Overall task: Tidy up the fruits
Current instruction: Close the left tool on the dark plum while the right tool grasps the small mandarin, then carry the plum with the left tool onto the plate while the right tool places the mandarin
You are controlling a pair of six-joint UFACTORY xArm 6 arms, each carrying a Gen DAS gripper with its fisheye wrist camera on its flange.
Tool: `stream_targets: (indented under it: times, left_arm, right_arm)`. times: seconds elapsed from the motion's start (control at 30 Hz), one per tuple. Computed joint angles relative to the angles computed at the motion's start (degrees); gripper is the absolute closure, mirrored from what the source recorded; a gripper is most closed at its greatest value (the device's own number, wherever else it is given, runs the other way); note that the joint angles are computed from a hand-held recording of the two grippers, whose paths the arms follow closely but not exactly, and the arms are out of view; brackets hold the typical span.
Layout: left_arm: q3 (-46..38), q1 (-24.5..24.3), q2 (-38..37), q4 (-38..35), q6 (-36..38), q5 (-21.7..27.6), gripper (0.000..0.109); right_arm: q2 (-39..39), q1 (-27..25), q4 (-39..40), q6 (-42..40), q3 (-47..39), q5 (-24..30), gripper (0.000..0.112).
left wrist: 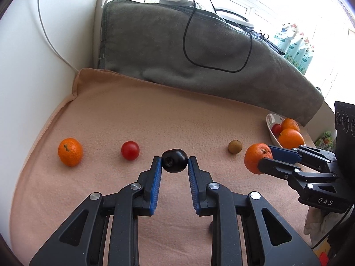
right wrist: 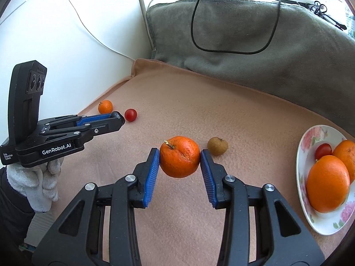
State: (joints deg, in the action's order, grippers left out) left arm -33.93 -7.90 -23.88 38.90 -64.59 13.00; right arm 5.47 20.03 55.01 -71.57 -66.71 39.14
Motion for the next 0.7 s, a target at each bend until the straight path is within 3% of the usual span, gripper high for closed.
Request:
stream_targets:
  times: [0.33,0.7]
  left_arm:
    - [-8.68,-4.72,8.98,0.27,0.61,-2.89,0.086]
    - [-17.91,-8.7,17.61,-4.46,6.53,-4.4,0.086]
  right_arm:
    - [-5.25,-8.17,4.15,-2.99,2.96,0.56,0.072]
    - [-5.11,-16.66,5.58,-3.06,1.65,0.84,0.072]
